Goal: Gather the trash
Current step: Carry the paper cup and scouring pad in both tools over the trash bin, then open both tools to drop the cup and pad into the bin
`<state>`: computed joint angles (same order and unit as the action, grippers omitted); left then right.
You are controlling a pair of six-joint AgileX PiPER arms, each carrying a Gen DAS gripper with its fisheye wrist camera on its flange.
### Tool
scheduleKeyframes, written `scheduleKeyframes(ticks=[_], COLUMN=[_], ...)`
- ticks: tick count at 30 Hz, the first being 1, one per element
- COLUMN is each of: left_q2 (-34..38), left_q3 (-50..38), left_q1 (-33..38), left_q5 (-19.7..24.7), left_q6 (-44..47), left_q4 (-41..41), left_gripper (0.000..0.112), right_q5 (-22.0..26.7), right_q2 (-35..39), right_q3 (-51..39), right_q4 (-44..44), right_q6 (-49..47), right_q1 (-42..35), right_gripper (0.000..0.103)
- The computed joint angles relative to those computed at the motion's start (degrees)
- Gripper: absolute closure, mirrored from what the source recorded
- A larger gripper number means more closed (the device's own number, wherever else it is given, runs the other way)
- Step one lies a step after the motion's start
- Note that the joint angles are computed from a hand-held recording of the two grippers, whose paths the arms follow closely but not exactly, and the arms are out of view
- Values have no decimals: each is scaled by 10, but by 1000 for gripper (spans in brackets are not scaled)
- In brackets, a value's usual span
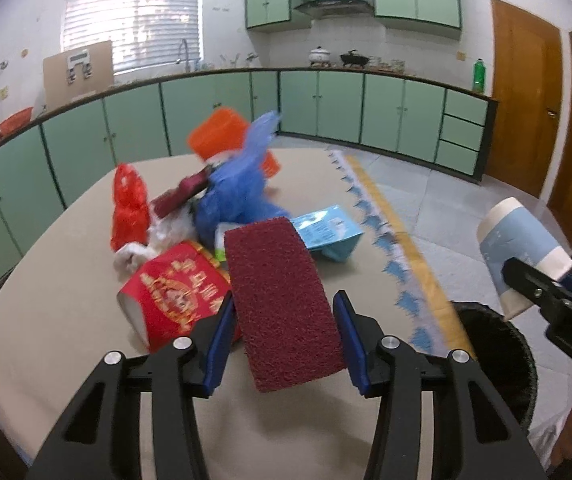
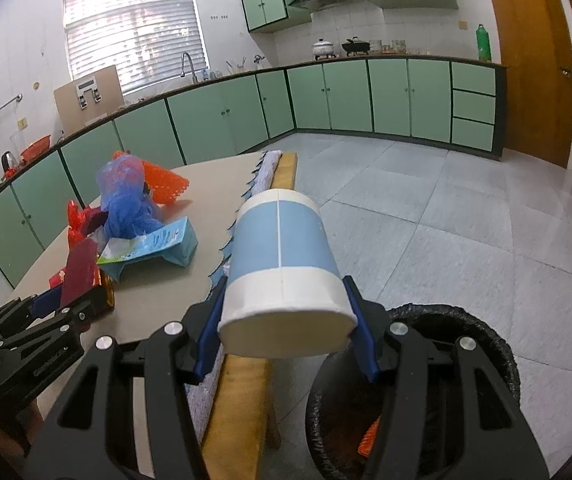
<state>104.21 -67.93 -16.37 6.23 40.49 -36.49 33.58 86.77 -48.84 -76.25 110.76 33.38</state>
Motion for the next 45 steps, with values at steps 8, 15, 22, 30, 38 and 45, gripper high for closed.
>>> scheduleKeyframes(ticks=[8,15,22,30,38,45], left_q2=[-11,0,32,93,153,157], left_q3=[-9,-28,-73,-137,-213,-216], left_q1=[-48,-98,-152,-211,-226,-220], left_q5=[26,33,49,59,114,114], left_q6=[63,63,57,-57,-119,-17], left_q4=[-58,-65,-70,49,115,20], left_gripper=[64,64,64,64,63,34], right_q5=[41,86,123,85,4,-22], right_q2=[-66,-129,-202,-247,-225,-187], right_q3=[47,98,150,210,251,269], right_q4=[24,54,84,103,67,19], right_q6=[-11,-24,-50,-68,-31,25], right_q1=[-1,-7,-32,-114,-199,-232], right_gripper=[50,50,49,48,39,25])
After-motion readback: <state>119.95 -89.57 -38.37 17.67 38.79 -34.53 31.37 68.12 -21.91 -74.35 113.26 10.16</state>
